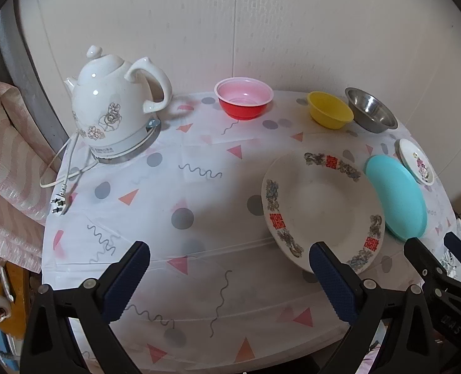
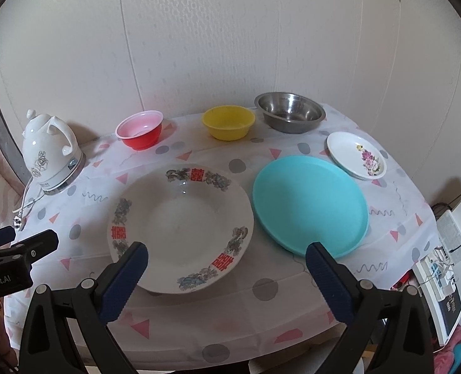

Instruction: Organize plates and bowls

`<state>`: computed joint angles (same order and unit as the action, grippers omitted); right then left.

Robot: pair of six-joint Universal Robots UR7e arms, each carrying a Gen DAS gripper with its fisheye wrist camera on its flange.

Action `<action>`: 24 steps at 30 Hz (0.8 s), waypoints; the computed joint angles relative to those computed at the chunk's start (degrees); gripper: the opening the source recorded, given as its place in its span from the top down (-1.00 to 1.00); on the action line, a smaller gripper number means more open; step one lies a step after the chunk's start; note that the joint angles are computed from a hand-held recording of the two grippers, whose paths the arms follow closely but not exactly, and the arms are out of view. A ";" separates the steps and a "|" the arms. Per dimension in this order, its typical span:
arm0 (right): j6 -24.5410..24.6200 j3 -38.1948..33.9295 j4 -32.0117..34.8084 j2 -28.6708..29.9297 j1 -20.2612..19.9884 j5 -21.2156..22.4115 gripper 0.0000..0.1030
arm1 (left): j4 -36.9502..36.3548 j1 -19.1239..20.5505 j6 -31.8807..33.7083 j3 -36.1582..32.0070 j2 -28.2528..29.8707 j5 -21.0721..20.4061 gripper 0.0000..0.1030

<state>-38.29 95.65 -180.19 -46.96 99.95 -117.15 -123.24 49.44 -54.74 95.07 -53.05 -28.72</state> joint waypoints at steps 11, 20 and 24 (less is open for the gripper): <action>2.38 -0.43 4.32 -0.58 -0.56 0.53 -0.99 | 5.55 0.82 -1.89 -2.57 1.23 -0.87 -1.00; 4.63 -2.98 9.98 0.12 -1.84 0.30 -0.99 | 4.41 3.45 2.54 -5.23 3.17 -4.21 -1.00; 5.11 -3.88 12.44 0.38 -2.38 0.54 -0.99 | -10.99 5.23 12.18 -2.37 2.71 -11.30 -1.00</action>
